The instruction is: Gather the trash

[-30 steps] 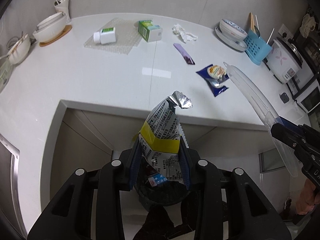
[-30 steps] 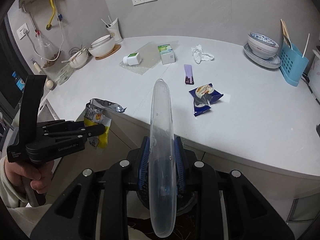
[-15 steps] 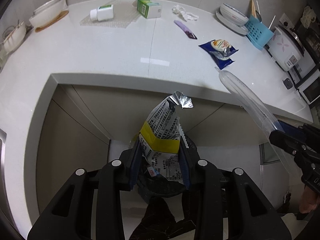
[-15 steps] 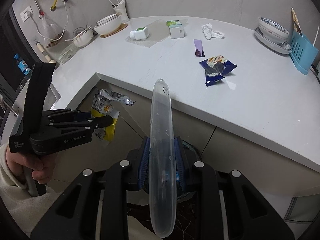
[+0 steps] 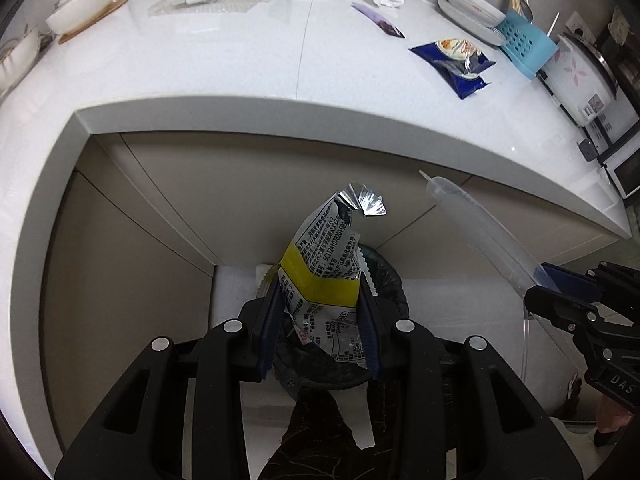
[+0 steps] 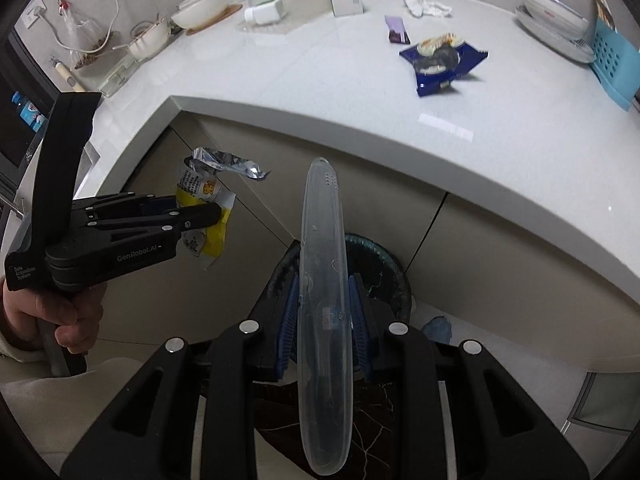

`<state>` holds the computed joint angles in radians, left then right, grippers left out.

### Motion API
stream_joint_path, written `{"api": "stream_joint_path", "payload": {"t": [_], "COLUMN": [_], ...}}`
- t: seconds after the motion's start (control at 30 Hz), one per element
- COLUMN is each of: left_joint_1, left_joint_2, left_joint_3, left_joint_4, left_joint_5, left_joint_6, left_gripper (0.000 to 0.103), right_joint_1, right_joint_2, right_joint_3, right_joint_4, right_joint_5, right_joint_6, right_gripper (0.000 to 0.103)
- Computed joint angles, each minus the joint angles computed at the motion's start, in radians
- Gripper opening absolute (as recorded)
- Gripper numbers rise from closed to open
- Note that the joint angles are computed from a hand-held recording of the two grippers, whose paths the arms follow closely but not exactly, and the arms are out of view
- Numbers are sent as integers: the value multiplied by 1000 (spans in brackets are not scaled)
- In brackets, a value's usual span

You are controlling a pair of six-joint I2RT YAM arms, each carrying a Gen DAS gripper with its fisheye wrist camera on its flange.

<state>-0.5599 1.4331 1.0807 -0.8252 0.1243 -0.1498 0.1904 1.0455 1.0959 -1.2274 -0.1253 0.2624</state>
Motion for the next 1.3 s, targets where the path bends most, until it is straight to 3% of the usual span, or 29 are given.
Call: {"api": "stream_joint_path", "payload": {"t": [0.7,1.03,1.3], "left_joint_1": [-22,-61,-57], "left_joint_2": [189,310,289], "left_joint_3": [-134,-101,-120], "left_joint_4": [202,260,278], "left_joint_5": [8,11,22], "left_joint_6": [21,36,47], "left_gripper": [33,34,49], "right_joint_1": [-32,-92,-67], "right_joint_2": [101,84,123], "right_joint_3": [-240,-304,-313], "right_joint_4": [190,201,238], "right_joint_5": [-16,-22,-14], "right_joint_6": [-11,-38,-8], "right_gripper": [25,25,25]}}
